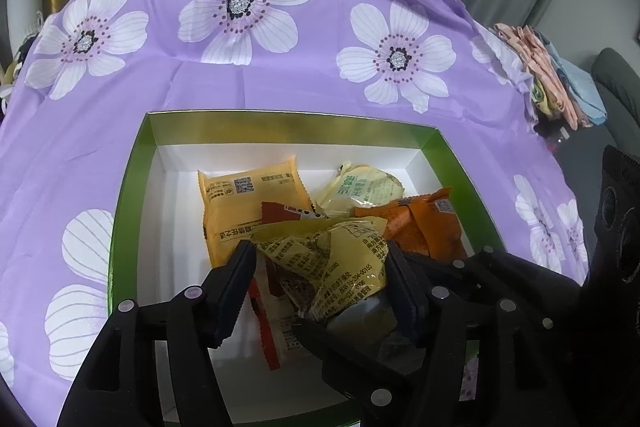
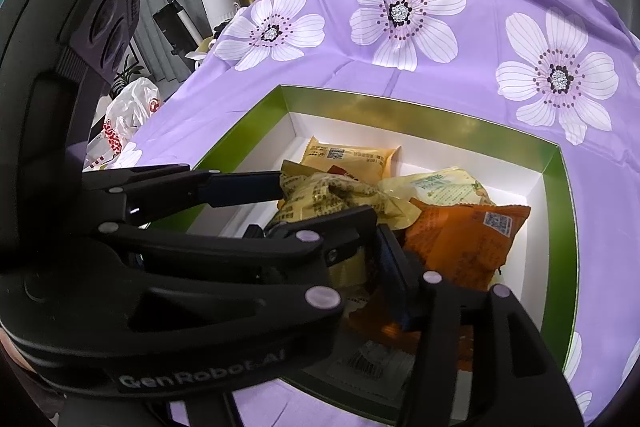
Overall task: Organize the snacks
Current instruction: 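Lower the gold-yellow packet into the green box and open the right gripper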
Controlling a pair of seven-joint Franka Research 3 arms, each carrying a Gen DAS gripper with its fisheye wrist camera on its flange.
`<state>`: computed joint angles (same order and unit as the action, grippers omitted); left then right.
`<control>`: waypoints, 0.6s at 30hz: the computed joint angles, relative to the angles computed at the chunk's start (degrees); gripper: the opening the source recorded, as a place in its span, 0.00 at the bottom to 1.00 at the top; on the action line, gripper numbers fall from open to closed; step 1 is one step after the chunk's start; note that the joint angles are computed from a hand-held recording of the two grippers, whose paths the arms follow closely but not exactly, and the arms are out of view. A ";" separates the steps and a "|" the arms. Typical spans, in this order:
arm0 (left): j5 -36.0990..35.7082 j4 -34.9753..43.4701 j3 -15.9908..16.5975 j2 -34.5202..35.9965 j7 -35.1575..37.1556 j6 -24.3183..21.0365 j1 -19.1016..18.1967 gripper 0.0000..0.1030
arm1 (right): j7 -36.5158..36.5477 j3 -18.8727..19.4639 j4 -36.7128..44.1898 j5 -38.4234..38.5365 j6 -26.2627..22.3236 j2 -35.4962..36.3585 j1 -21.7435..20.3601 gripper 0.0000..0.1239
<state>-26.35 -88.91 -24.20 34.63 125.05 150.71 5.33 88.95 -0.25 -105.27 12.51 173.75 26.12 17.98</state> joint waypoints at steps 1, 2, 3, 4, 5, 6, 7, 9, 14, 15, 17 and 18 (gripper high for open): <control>0.69 0.51 0.45 0.27 -0.71 0.14 -0.75 0.65 | 0.15 -0.29 -0.06 -0.14 -0.02 -0.04 0.23 0.47; 1.17 0.71 0.66 0.35 -1.10 0.17 -1.05 0.66 | 0.48 -0.73 -0.06 -0.36 -0.18 -0.07 0.58 0.48; -0.15 0.36 1.92 -0.15 -0.14 -0.13 -1.78 0.66 | 0.82 -1.08 -0.04 -0.56 -0.27 -0.07 0.85 0.50; 2.30 2.01 1.18 1.06 -2.35 -0.23 -2.00 0.67 | 1.02 -1.24 -0.12 -0.69 -0.22 -0.09 0.95 0.51; 2.48 1.83 1.09 0.99 -2.39 -0.23 -1.79 0.67 | 1.15 -1.29 -0.21 -0.78 -0.13 -0.13 0.97 0.52; 2.83 2.05 1.14 1.11 -2.66 -0.34 -1.88 0.68 | 1.22 -1.32 -0.30 -0.87 -0.05 -0.18 0.98 0.52; 3.08 1.95 1.11 1.07 -2.70 -0.29 -1.82 0.69 | 1.31 -1.46 -0.45 -1.04 0.00 -0.27 1.06 0.52; 3.76 2.23 1.22 1.22 -3.14 -0.36 -2.06 0.69 | 1.80 -2.00 -0.38 -1.57 -0.13 -0.25 1.56 0.53; 4.90 2.70 1.33 1.54 -3.90 -0.56 -2.28 0.77 | 3.50 -3.80 0.10 -3.46 -0.94 -0.06 3.07 0.54; 5.11 2.65 1.34 1.54 -3.97 -0.40 -2.30 0.77 | 4.03 -4.27 0.29 -3.99 -1.11 0.04 3.45 0.56; 5.30 2.67 1.21 1.56 -4.11 -0.48 -2.19 0.77 | 5.50 -5.62 0.28 -5.31 -1.20 0.07 4.54 0.58; 5.29 2.57 1.10 1.53 -4.07 -0.42 -2.08 0.77 | 6.06 -5.95 0.15 -5.80 -1.15 0.00 4.81 0.59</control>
